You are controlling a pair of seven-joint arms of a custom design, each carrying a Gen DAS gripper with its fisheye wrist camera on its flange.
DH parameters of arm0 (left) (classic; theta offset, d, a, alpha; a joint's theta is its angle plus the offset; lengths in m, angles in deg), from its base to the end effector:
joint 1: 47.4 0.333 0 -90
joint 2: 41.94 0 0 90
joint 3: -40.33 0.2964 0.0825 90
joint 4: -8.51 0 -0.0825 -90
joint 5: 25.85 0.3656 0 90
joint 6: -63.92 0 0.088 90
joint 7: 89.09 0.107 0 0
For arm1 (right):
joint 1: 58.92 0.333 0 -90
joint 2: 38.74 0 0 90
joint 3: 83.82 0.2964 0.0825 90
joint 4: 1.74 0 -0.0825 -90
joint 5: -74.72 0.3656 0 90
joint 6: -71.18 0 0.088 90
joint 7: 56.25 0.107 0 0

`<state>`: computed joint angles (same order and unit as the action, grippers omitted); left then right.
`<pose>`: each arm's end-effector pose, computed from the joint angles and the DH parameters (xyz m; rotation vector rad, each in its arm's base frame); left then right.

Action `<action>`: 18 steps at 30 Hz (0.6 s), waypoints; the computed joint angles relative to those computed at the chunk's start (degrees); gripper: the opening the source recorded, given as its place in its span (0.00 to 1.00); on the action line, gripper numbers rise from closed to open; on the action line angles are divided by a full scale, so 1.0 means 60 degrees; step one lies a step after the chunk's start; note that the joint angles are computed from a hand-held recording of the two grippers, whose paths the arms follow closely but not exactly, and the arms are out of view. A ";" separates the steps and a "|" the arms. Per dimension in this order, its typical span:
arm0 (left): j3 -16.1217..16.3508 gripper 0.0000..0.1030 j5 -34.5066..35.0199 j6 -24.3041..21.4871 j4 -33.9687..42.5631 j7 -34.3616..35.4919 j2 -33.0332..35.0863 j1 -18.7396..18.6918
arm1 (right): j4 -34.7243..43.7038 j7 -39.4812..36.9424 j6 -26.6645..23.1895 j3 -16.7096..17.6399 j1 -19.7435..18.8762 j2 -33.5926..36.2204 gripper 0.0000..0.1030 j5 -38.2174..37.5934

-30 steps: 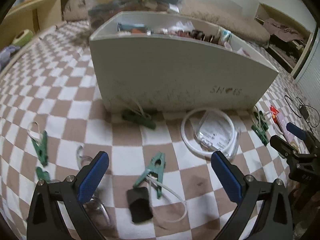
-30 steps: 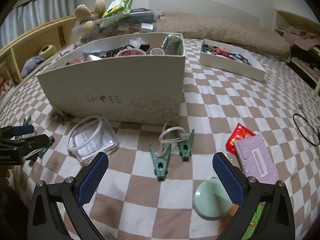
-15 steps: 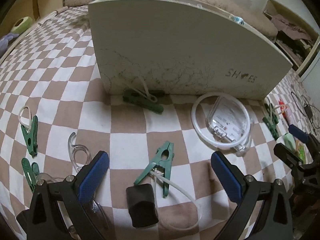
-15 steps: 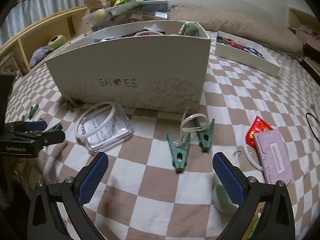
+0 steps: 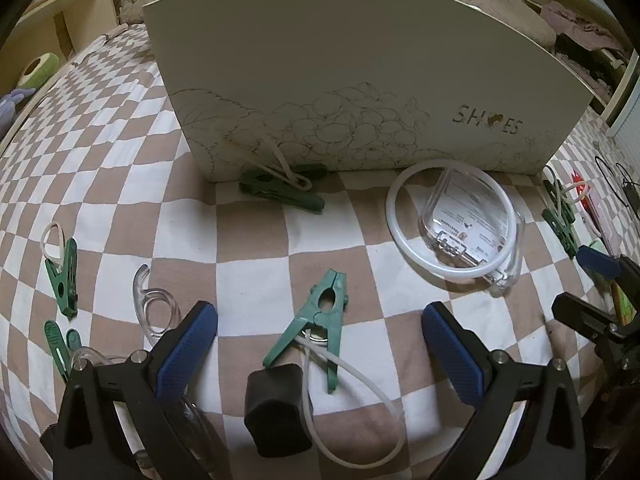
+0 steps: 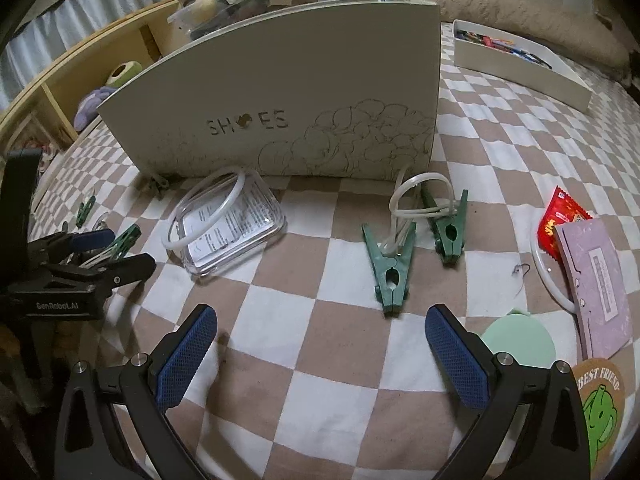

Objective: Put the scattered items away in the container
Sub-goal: 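Lower both tools toward the green clothespins lying in front of the box, then close the left tool on a green clothespin with white cord while the right tool grasps another clothespin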

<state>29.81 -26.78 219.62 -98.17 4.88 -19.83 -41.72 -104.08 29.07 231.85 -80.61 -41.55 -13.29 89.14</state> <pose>0.6499 -0.0439 0.3600 -1.8724 2.0920 -0.5596 0.6351 0.2211 0.3632 -2.0031 1.6128 -0.2733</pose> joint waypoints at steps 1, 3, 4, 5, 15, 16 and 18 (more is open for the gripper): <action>-0.0052 1.00 -0.0092 0.0019 -0.0028 0.0059 -0.0018 0.0058 | 0.0051 0.0010 -0.0098 -0.0004 -0.0008 0.0031 1.00 0.0002; -0.0167 1.00 -0.0336 0.0070 -0.0095 0.0205 -0.0069 0.0189 | 0.0158 0.0029 -0.0250 -0.0014 -0.0016 0.0097 1.00 -0.0006; -0.0191 1.00 -0.0416 0.0076 -0.0109 0.0247 -0.0085 0.0217 | 0.0198 0.0027 -0.0297 -0.0001 -0.0035 0.0122 1.00 0.0019; -0.0231 1.00 -0.0531 0.0094 -0.0143 0.0308 -0.0114 0.0262 | 0.0209 0.0012 -0.0287 0.0028 -0.0062 0.0129 1.00 0.0069; -0.0598 0.82 -0.1261 0.0343 -0.0683 0.1686 -0.0540 0.0361 | 0.0089 -0.0677 0.0148 0.0531 -0.0495 0.0078 1.00 0.1200; -0.0628 0.80 -0.1395 0.0323 -0.0700 0.1814 -0.0569 0.0388 | 0.0095 -0.0992 0.0191 0.0767 -0.0687 0.0084 1.00 0.1496; -0.0705 0.73 -0.1729 0.0281 -0.0743 0.2124 -0.0641 0.0469 | 0.0149 -0.1928 0.0236 0.1409 -0.1207 0.0127 1.00 0.2416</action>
